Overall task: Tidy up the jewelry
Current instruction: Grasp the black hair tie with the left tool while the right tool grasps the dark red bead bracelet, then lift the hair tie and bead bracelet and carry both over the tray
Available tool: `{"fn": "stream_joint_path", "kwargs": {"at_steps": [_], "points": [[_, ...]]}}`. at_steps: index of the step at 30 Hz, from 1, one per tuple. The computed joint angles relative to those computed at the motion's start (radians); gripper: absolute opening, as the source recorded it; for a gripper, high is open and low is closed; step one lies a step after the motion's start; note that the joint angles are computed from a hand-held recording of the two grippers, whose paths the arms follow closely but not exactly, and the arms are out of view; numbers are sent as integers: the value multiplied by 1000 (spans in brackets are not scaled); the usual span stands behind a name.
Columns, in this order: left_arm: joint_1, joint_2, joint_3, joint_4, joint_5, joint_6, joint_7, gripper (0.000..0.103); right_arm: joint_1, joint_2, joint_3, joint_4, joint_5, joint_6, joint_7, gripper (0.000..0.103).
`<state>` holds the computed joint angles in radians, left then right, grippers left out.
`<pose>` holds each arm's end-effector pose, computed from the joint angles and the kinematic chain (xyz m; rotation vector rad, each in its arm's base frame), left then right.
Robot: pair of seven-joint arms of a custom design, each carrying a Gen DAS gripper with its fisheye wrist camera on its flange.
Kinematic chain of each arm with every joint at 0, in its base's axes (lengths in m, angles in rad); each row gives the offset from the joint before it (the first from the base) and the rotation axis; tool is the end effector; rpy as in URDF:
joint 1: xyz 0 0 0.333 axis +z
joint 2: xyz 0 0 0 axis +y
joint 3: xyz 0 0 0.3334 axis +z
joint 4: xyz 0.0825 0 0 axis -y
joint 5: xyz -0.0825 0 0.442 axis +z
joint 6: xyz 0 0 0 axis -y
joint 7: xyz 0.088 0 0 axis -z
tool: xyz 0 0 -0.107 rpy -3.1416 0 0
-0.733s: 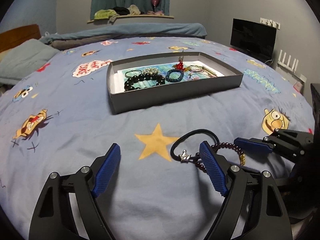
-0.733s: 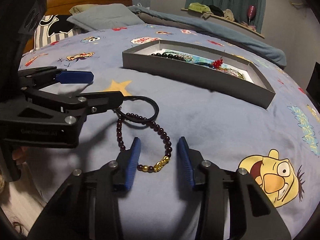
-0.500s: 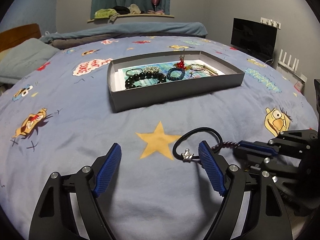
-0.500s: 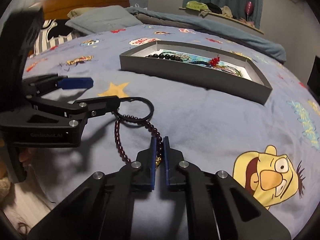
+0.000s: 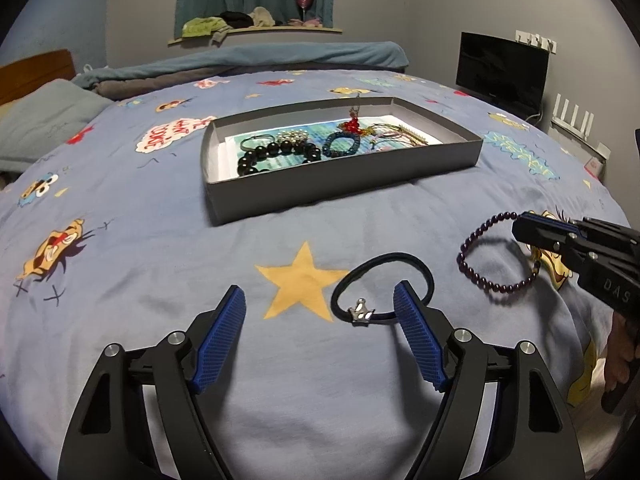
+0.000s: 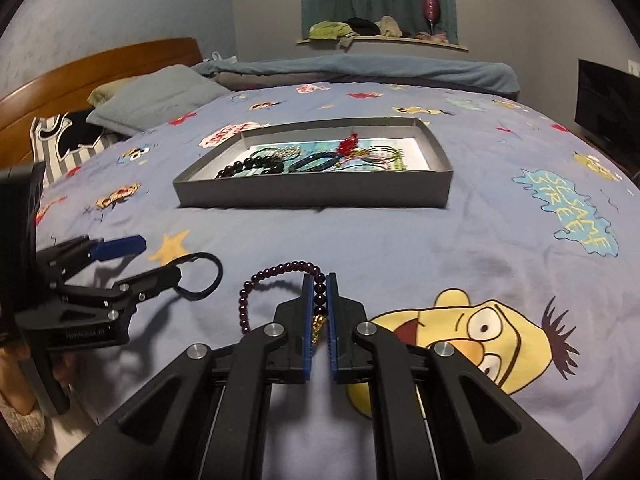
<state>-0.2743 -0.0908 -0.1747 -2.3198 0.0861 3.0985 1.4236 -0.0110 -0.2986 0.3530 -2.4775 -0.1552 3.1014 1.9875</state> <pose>0.5282 -0.2643 0.4644 -1.3936 2.0857 -0.9907 0.4939 0.1979 0.4845 -1.7247 1.5407 -0.6406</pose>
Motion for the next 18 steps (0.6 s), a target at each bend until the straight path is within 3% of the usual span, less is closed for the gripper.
{"fn": "stream_joint_path", "kwargs": {"at_steps": [4,9,16,18], "points": [[12,5,-13,5,37,-3,-22,75,15,7,-15,5,0,-15,-9,6],[-29,17,12,17,-71,-18,73,67,34,16,-32,13,-6,-32,-21,6],[21,34,-30,35,47,-27,-10,59,48,23,-43,16,-26,-37,-13,6],[41,38,-42,41,126,-33,-70,50,56,25,-51,17,-24,-40,-17,6]]}}
